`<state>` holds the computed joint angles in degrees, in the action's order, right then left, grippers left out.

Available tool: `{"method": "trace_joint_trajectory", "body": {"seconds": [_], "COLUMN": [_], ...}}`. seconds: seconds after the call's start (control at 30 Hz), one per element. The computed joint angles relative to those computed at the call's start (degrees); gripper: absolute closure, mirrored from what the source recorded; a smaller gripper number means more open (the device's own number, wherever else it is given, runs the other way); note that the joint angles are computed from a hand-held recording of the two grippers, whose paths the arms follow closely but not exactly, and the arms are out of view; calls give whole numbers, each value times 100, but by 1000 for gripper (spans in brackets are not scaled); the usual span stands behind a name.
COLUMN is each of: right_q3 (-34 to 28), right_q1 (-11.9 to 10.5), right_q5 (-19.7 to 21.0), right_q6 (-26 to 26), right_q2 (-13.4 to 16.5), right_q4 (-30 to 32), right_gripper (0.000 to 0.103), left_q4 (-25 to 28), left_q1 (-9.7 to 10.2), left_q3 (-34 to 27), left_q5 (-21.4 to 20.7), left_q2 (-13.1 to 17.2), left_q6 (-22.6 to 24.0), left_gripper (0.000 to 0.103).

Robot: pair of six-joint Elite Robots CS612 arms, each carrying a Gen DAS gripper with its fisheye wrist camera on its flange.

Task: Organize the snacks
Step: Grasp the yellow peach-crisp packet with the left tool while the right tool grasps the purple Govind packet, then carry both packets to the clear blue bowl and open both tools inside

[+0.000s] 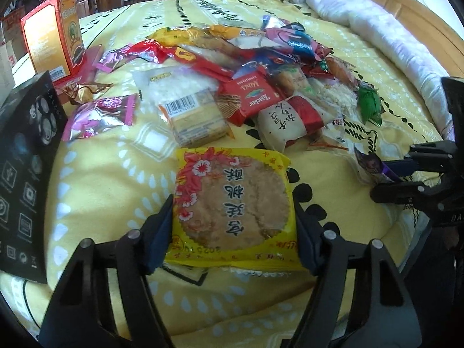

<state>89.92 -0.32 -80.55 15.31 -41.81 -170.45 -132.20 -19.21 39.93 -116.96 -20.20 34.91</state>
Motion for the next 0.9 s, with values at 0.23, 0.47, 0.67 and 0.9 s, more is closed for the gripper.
{"method": "trace_joint_trajectory", "body": {"seconds": [0.23,0.47,0.67,0.9], "right_q3": [140,151,-170,-1172], "right_q1": [221,257,316,468], "right_q5": [-880,-1353,-1516,-1317], "right_q6": [214,473,282,-171], "right_q2": [-115,-273,-322,-97], "right_q4": [-508,-865,-954,-871], "right_gripper": [68,68,68,68], "left_q4": [-577,-1631,-2172,-2195], "left_q1": [38,150,313,583], "left_q3": [423,416,-158,-1198], "left_q5": [-261,-415,80,878], "left_q2": [-273,-412,-278,145], "left_q6": [-5,-560,-1311,-2061], "left_gripper": [31,31,31,31]}}
